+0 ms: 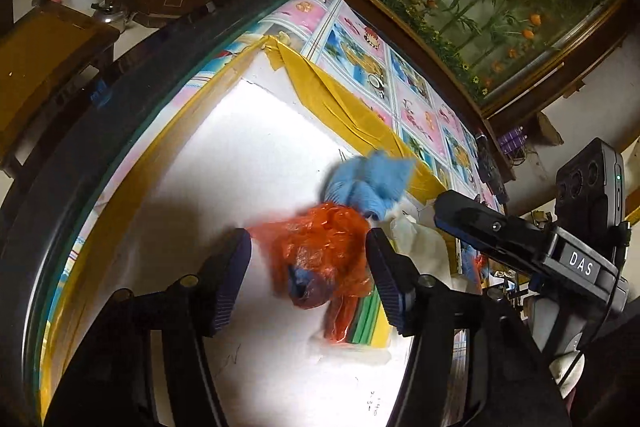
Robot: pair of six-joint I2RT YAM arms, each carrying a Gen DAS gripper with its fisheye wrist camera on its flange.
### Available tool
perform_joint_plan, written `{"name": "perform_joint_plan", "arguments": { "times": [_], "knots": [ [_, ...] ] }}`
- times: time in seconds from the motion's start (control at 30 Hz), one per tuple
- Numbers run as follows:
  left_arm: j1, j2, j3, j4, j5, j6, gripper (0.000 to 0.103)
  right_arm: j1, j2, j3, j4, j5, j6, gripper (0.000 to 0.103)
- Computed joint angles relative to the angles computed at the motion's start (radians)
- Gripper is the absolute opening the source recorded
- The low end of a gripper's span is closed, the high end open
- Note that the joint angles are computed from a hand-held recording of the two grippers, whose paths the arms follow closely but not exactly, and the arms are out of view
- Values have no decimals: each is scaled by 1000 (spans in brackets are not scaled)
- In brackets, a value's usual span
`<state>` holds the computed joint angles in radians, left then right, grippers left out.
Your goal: Organize soft objects
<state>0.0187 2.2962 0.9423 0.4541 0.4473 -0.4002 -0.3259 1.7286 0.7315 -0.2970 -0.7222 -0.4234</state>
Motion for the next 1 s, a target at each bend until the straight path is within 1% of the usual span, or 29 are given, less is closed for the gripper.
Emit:
{"name": "perform_joint_plan", "arguments": {
  "times": [0.07,0.13,0.2,0.23,0.27,0.33,0.43,0.57,0.6,0.63,0.67,0.7,0.73,0.83,0.93,1.0],
  "knots": [
    [-1,-19,-42,42,-9,-16,58,-45,-17,-12,-30,-28,-35,61],
    [-7,-37,-82,78,-15,-25,58,-121,-57,-25,-102,-63,-119,61],
    [-20,-43,-96,70,-46,-20,60,-231,-94,-30,-220,-96,-272,61],
    [-31,-41,-101,51,-66,-22,60,-301,-109,-23,-299,-113,-372,61],
    [-40,-41,-117,68,-80,-29,60,-365,-117,-15,-372,-126,-463,62],
    [-55,-52,-153,91,-107,-24,60,-510,-104,25,-534,-144,-660,67],
    [-65,-71,-207,130,-110,-36,60,-747,-14,135,-783,-136,-974,70],
    [-75,-94,-271,187,-96,-60,60,-1017,124,290,-996,-90,-1290,70],
    [-82,-116,-294,203,-101,-65,60,-1080,161,341,-1040,-81,-1348,72],
    [-93,-148,-327,226,-112,-68,60,-1140,210,411,-1084,-81,-1397,76],
    [-116,-194,-367,251,-128,-70,60,-1186,255,476,-1117,-88,-1430,78],
    [-134,-229,-391,258,-136,-69,60,-1224,289,527,-1142,-95,-1453,84],
    [-170,-275,-420,264,-151,-69,60,-1263,334,592,-1160,-108,-1466,87],
    [-287,-356,-445,233,-209,-66,61,-1332,457,764,-1152,-139,-1425,88],
    [-428,-368,-410,173,-253,-85,61,-1360,564,889,-1126,-132,-1341,89],
    [-503,-348,-410,207,-251,-114,61,-1368,600,922,-1134,-115,-1322,89]
  ]
}}
